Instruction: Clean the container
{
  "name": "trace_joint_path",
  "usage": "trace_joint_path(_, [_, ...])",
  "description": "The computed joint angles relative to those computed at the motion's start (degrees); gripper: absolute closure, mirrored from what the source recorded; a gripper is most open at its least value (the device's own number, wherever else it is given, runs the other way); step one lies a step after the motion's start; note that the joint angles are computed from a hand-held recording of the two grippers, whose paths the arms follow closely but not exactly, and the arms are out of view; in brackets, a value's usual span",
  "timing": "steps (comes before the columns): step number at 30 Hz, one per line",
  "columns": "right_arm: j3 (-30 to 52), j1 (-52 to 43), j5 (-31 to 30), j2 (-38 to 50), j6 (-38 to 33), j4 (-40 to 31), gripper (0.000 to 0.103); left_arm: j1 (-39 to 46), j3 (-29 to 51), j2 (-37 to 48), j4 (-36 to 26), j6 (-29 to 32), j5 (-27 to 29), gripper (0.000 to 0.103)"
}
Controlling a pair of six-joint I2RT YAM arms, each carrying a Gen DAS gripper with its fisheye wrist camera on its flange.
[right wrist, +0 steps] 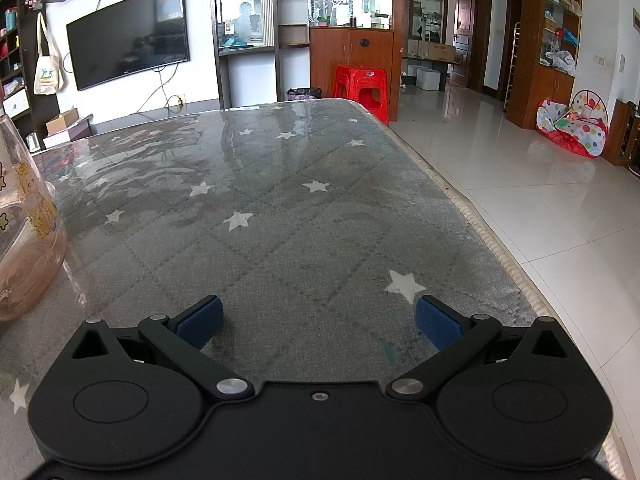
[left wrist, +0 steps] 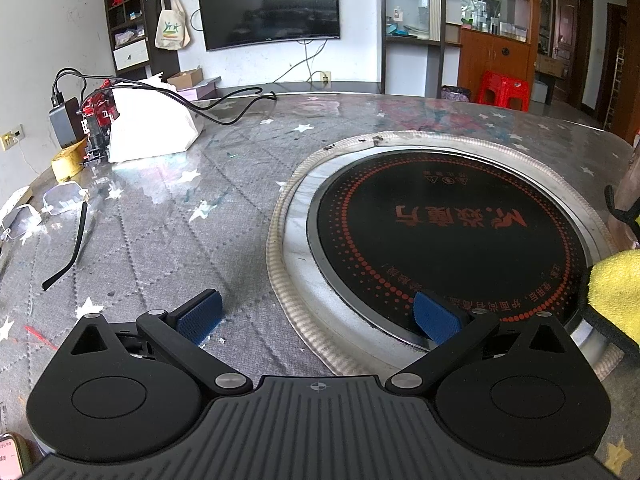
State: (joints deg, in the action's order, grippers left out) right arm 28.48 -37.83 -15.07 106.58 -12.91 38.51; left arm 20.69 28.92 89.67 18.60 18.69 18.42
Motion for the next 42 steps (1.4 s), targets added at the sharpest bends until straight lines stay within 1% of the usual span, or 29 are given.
trace_joint_path(11, [0.0, 0.0, 0.0, 0.1, 0.0, 0.1, 0.0, -0.2, -0.1, 0.7, 1.1, 0.0, -0.3, 0.0])
trace_joint_path(17, [-0.2, 0.0, 0.0, -0.1, 0.0, 0.1, 0.0, 0.8, 0.6, 0.6, -0.3, 0.5, 0.6, 0.0])
trace_joint_path(42, [-0.2, 0.1, 0.1, -0.3, 0.0, -0.2, 0.0, 0.4, 0.3, 1.0, 0.6, 0.3, 0.3, 0.0])
